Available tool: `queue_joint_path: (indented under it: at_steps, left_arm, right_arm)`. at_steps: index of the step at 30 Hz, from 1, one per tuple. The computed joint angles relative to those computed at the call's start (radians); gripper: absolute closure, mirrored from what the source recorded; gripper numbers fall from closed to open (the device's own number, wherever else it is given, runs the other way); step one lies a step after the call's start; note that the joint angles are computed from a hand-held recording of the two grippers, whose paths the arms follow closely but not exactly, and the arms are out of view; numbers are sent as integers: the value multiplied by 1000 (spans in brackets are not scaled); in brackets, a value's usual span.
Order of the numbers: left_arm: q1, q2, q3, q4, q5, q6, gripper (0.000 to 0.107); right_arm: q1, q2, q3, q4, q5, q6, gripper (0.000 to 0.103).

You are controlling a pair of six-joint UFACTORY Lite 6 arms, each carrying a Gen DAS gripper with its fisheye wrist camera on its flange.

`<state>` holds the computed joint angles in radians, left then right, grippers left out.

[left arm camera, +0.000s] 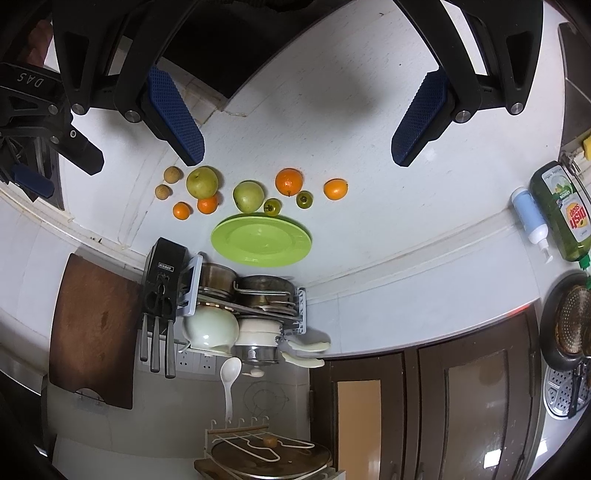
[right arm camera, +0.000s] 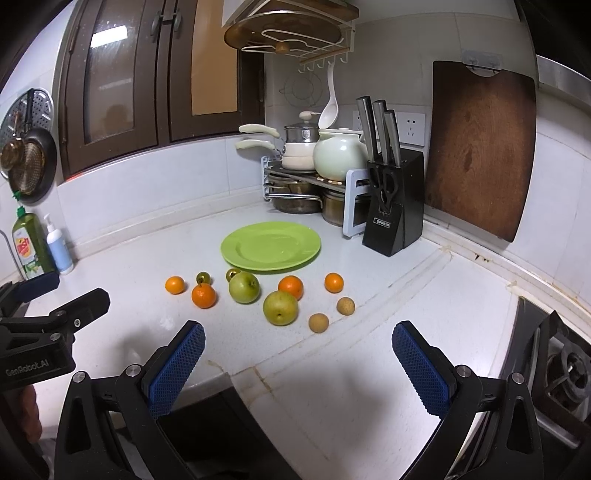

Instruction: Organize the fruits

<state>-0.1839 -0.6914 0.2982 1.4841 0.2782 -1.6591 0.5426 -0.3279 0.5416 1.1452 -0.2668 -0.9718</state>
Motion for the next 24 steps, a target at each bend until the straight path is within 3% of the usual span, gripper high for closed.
queue_joint_path:
  at_steps: [24]
  left_arm:
    - [7, -1, -5, 23, -11, -21, 4]
  right_arm:
    - [2, -6, -1, 6, 1, -8, 1]
